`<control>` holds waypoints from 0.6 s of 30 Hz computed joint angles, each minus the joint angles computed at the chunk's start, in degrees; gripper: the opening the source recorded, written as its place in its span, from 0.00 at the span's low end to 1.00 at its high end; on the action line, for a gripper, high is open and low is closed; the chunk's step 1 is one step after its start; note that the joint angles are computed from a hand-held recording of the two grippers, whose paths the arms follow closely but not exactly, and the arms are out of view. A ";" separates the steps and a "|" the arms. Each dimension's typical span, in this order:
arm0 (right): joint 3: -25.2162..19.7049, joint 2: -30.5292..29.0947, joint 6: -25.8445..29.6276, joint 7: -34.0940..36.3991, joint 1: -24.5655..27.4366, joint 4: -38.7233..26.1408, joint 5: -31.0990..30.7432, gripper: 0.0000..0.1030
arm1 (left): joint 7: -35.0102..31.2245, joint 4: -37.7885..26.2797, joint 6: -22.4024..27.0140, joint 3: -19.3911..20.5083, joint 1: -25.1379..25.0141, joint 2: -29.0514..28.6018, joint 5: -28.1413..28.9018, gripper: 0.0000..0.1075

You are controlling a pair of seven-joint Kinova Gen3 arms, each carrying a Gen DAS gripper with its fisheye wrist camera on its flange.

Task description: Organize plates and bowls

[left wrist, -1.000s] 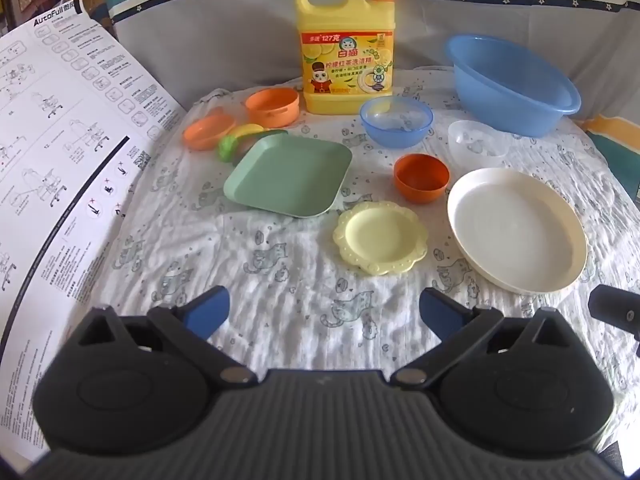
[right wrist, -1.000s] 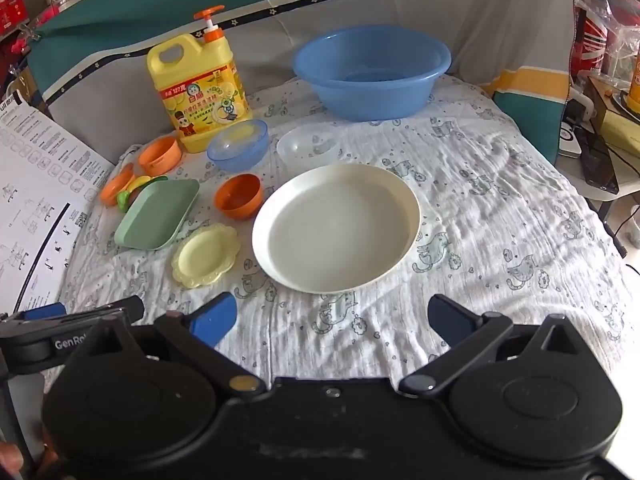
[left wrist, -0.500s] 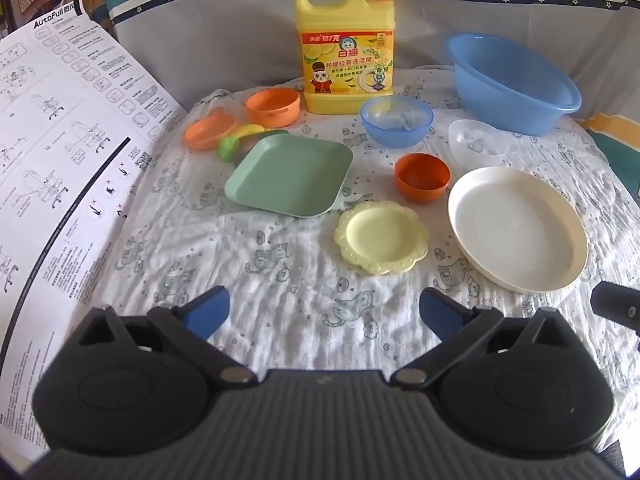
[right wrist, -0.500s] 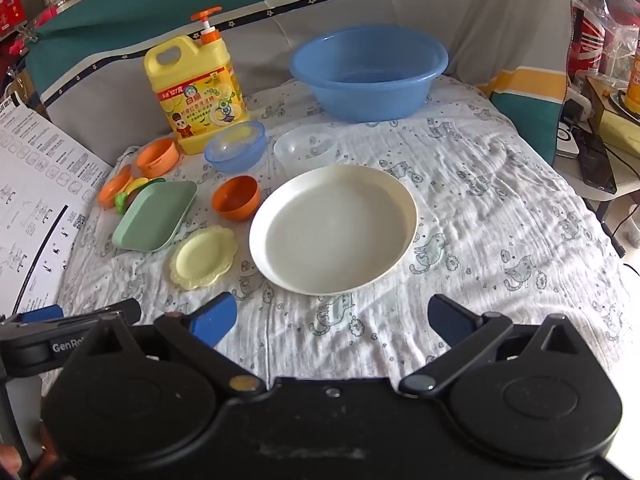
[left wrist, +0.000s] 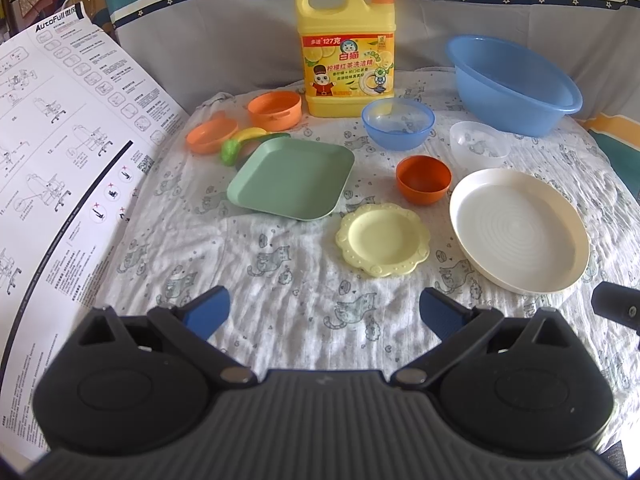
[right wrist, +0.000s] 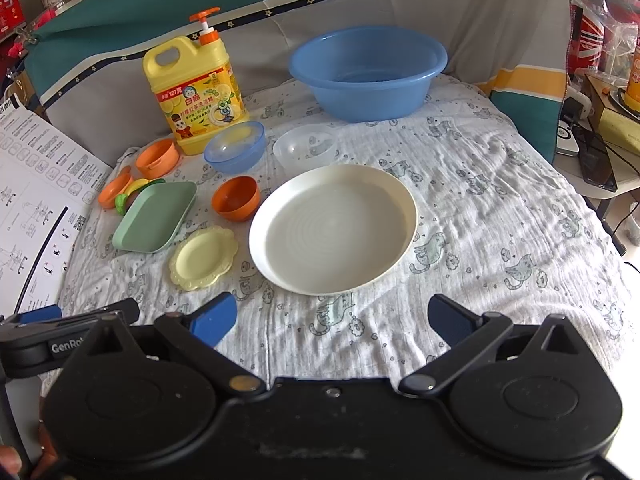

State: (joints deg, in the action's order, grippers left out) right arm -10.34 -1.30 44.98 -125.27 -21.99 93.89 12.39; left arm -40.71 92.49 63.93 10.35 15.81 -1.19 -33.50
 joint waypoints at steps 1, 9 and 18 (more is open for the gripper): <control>0.01 0.00 0.00 0.00 -0.01 0.00 0.00 1.00 | 0.00 0.04 -0.04 0.00 -0.01 -0.03 0.02 0.96; 0.08 0.01 0.01 -0.02 0.01 0.05 -0.20 1.00 | 0.04 0.10 0.00 0.00 -0.06 -0.07 0.10 0.96; 0.21 0.39 0.22 -0.16 -0.01 -0.17 -0.44 1.00 | 0.07 0.20 -0.06 0.04 -0.12 -0.15 0.16 0.96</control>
